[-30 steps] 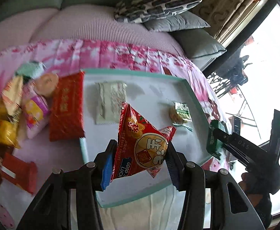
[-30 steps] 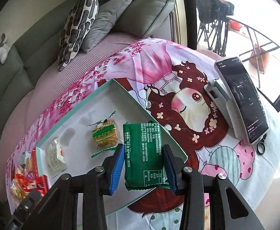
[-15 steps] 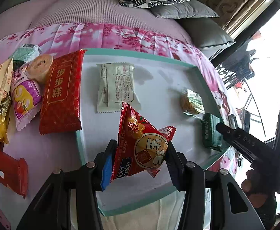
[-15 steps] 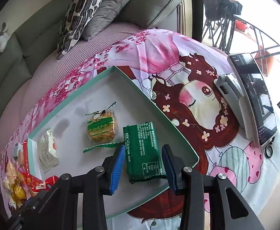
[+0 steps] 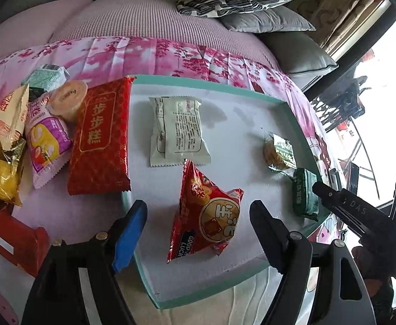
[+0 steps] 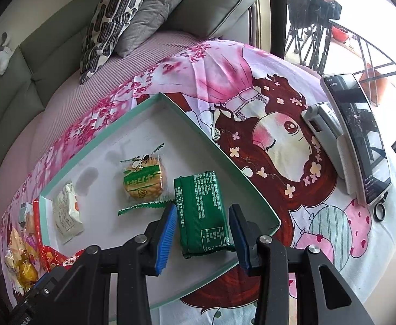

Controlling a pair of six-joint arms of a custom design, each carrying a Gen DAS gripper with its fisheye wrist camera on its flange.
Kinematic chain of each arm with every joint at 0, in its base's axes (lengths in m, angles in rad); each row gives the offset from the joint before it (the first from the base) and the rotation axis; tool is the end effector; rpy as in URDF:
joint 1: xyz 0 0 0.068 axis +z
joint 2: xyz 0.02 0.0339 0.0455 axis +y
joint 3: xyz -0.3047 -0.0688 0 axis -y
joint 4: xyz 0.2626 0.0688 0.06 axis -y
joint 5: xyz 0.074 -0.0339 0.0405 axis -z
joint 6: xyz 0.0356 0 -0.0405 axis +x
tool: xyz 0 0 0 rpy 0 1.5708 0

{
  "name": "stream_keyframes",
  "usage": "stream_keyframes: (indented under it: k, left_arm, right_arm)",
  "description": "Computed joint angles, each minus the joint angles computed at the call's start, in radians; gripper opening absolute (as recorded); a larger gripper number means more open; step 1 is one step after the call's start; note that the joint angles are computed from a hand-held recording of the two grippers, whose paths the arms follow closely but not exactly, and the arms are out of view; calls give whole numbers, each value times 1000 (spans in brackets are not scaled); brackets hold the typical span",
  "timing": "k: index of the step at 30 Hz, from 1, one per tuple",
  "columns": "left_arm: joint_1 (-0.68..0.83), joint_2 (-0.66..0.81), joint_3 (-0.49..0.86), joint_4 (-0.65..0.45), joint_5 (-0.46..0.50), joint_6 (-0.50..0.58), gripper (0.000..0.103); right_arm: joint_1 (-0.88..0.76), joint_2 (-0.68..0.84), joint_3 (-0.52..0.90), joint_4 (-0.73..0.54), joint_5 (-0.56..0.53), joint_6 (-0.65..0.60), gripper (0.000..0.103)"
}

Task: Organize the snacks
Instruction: 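Carry both packs over the tray and open both tools to release them, then move the left tool back over the snack pile toward the red box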

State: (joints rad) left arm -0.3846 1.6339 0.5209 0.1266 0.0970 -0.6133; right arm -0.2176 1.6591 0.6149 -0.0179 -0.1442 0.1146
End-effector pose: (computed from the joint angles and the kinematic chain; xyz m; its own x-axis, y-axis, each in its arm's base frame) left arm 0.2485 -0.1043 0.1173 -0.8757 -0.2636 -0.4047 -0.0991 0.9182 -0.3836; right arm 0.2783 -0.0563 0.1247 -0.8306 0.2995 -0.4695 0.2419 0.9534 0.1804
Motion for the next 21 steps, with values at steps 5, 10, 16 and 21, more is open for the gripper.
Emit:
stream_keyframes:
  k: [5,10,16,21]
  left_arm:
    - [-3,-61,-16,-10,-51,6,86]
    - [-1,-109,-24,-52,-167,-1,91]
    - [12,-118,-10,-148,-324,-30,91]
    - [30,-118,-8,-192,-396,-60,91]
  right_arm:
    - [3,0,2,-4,-4,-5,47]
    - [8,-3,-2,7,-8,-9,63]
    - [51,-7,-9,15,-6,-20,77]
    - [96,-24,-23,35,1,-24,82]
